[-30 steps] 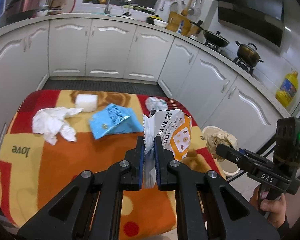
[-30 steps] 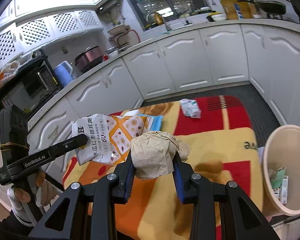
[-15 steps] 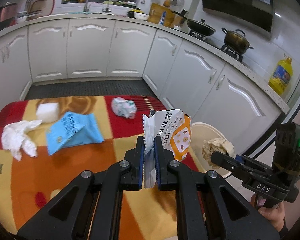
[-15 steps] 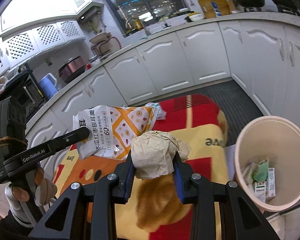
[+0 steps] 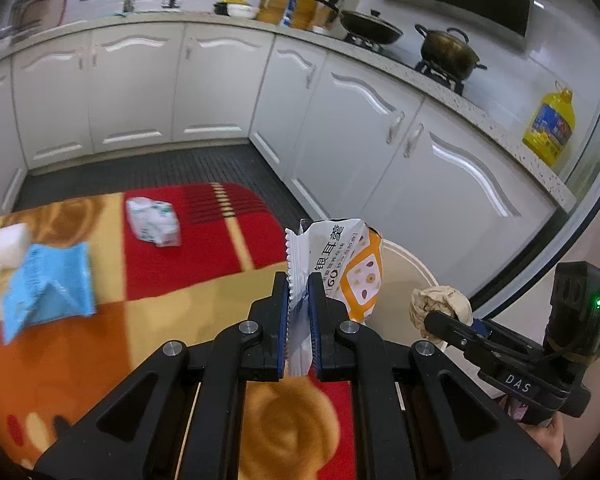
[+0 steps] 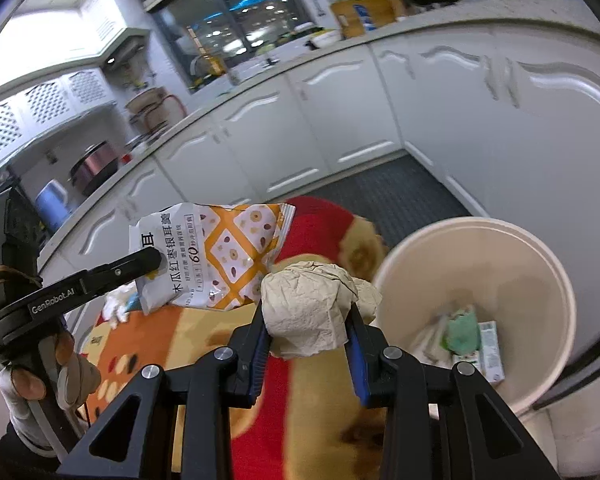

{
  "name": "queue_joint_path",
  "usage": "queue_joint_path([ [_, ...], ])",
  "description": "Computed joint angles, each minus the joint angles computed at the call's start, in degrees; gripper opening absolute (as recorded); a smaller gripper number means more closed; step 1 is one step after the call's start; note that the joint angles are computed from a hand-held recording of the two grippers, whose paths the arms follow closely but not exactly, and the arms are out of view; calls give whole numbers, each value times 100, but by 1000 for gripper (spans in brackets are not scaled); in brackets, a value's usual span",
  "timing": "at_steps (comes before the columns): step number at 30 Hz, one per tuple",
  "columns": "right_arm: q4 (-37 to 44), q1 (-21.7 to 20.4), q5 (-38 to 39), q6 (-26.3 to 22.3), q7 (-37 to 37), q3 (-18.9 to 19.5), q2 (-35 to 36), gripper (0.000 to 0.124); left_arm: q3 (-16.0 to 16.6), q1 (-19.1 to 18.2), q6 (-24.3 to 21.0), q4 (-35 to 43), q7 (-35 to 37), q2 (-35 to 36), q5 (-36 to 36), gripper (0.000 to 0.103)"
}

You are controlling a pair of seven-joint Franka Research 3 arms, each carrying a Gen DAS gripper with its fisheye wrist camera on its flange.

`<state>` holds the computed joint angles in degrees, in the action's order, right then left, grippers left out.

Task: Collect trash
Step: 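Carry the snack bag and brown paper to the beige bin and release both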

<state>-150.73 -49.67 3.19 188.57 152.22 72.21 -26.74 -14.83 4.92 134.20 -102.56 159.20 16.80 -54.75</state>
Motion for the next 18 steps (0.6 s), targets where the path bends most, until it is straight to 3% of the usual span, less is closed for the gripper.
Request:
queue_joint_path([
  [6, -341, 151, 69, -33, 42, -288, 103, 33, -157, -271, 231, 107, -233, 224, 264, 7],
  [18, -570, -428, 16, -108, 205, -6, 386, 33, -563, -582, 806, 345, -965, 824, 1120, 7],
])
